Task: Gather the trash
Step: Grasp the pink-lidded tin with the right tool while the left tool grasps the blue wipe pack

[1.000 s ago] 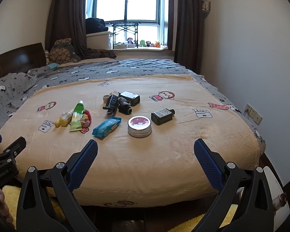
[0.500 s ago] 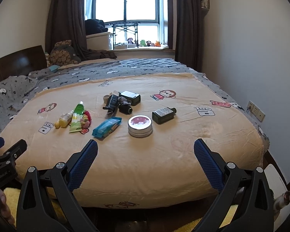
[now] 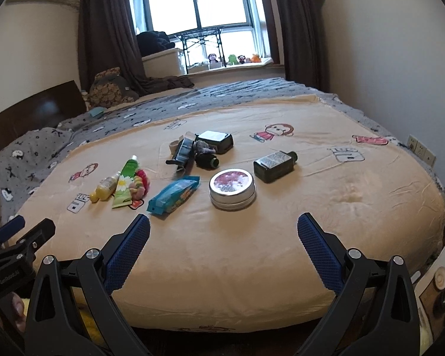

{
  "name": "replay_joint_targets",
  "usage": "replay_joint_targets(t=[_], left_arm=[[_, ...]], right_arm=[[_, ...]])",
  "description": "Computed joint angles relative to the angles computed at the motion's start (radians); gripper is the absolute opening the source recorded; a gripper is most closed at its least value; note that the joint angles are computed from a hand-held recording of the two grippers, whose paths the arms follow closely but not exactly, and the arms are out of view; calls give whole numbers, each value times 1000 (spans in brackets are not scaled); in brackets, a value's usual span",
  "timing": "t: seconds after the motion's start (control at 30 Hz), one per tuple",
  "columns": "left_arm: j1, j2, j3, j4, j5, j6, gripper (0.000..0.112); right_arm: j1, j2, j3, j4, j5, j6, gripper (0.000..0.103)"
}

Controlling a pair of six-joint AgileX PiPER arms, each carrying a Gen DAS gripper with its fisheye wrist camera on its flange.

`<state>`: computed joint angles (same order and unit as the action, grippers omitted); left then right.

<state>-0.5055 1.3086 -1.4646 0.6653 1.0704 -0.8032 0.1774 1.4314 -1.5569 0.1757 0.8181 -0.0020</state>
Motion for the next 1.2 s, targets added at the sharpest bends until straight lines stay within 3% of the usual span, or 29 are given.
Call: replay_joint_targets(t=[0.13, 0.3, 0.47, 0.63, 0.67, 0.7, 0.83, 1.03, 1.13, 1.2], left_arm=[[56, 66, -18, -53, -33, 72, 93], [137, 132, -56, -217, -110, 219, 83], [168, 211, -100, -344, -141, 347, 82], [177, 301, -161, -446, -162, 448, 74], [177, 320, -181, -453, -164, 454, 72], [178, 339, -204, -463, -165, 466, 71], [182, 433, -327, -483, -140, 507, 65], [227, 623, -572, -612, -53, 587, 54], [224, 691, -661, -605, -25, 586, 52], [224, 718, -704, -607, -8, 584, 43]], right_arm=[[34, 136, -88, -113, 17, 54, 99], [-10, 310, -218, 10, 67, -28, 91], [7, 415, -313, -19, 69, -36, 82], [-4, 506, -446, 23, 121, -96, 78], [-4, 518, -465, 19, 130, -106, 71], [-7, 530, -487, 20, 143, -114, 71], [-20, 527, -501, 15, 154, -130, 71], [-55, 444, -413, 50, 125, -168, 71], [-69, 402, -371, 93, 111, -199, 70], [-69, 381, -357, 88, 108, -196, 71]])
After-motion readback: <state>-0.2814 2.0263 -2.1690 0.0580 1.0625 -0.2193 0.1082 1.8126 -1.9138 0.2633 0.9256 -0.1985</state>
